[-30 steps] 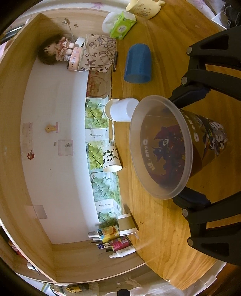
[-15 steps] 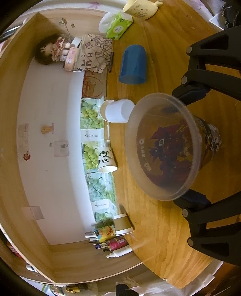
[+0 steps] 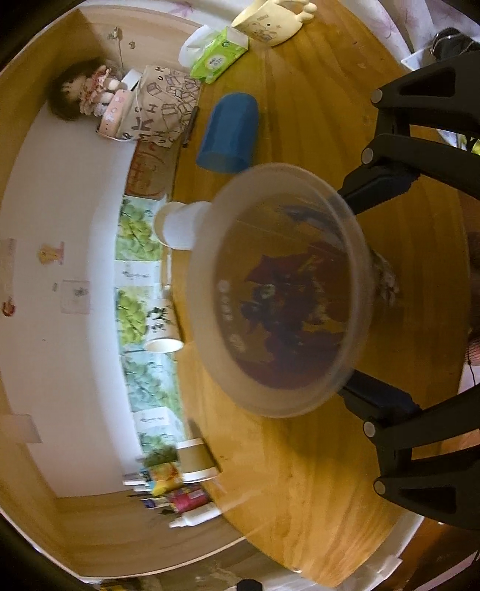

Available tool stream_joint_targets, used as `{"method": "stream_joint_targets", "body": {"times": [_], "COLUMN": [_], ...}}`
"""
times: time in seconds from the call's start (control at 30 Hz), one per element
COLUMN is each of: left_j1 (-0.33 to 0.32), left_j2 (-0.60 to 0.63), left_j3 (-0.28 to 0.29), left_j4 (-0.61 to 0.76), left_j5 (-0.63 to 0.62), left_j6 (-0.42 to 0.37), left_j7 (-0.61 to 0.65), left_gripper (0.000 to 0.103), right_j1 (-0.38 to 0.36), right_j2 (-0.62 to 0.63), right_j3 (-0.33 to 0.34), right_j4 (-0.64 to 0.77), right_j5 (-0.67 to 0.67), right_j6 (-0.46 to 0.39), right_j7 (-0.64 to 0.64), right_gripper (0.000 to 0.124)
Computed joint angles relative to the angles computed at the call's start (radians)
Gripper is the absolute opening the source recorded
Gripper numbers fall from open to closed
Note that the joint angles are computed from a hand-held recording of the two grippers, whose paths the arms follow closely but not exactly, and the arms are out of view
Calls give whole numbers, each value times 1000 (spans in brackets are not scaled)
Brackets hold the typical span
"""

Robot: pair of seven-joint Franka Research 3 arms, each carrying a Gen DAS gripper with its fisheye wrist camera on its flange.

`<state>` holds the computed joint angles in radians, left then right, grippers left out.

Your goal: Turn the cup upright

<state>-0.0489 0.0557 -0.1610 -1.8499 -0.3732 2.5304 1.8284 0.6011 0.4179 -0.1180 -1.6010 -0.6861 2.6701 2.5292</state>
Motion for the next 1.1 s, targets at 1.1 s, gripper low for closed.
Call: {"method": "stream_joint_targets", "body": {"times": [1.1], "left_j1": [-160], "left_j2": [-181], "left_j3": [-41], "left_j4": [-154], "left_j5": [307], "left_j6": [25], "left_j7": [-562], "left_gripper": [87], "right_j1": [-206], "right_j2": [-509], "right_j3": [232], "right_j4": [-425], "right_j5": [243], "right_j6": [-153], "right_j7": [-392], "right_gripper": [83]}}
